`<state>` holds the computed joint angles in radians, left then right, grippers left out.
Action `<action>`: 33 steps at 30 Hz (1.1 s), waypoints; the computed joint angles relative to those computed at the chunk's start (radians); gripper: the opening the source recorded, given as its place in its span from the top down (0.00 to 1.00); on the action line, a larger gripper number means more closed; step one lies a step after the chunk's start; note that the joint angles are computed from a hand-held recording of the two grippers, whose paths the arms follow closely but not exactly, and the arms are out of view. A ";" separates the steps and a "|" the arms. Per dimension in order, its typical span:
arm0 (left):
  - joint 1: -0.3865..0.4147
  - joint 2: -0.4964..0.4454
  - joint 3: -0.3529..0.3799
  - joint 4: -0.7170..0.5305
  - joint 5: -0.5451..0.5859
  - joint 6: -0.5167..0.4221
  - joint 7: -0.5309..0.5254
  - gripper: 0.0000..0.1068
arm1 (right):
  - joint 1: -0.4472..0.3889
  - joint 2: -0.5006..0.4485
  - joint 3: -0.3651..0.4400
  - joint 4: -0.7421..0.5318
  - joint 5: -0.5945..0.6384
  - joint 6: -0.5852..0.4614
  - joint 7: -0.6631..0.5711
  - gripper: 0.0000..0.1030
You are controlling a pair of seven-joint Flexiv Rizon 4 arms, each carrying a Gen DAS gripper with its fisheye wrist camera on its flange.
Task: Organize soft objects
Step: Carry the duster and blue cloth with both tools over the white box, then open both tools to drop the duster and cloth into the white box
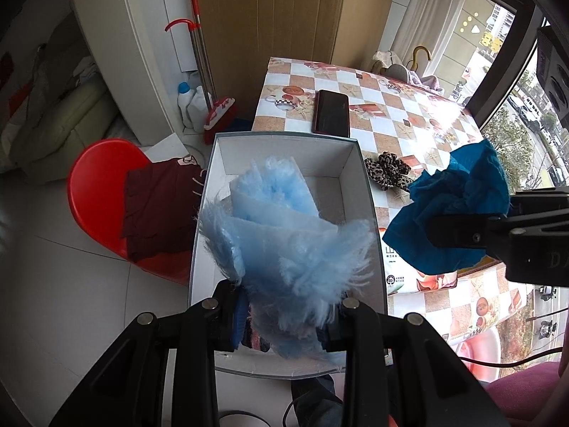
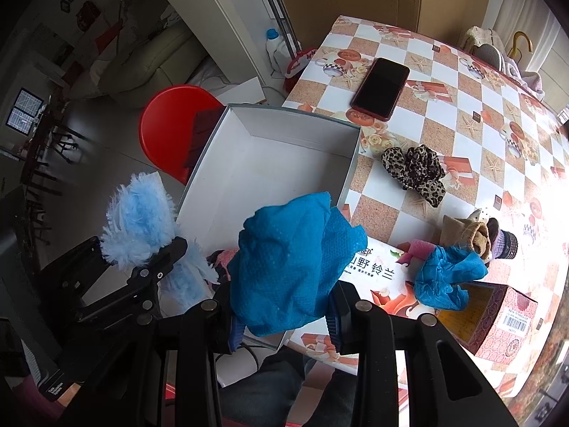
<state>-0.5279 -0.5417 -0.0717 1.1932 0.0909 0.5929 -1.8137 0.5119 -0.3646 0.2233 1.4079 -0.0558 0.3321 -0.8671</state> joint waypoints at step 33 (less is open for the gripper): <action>-0.004 -0.012 0.007 0.019 0.017 -0.035 -0.020 0.31 | 0.010 -0.133 0.007 -0.134 0.081 -0.064 -0.099 0.53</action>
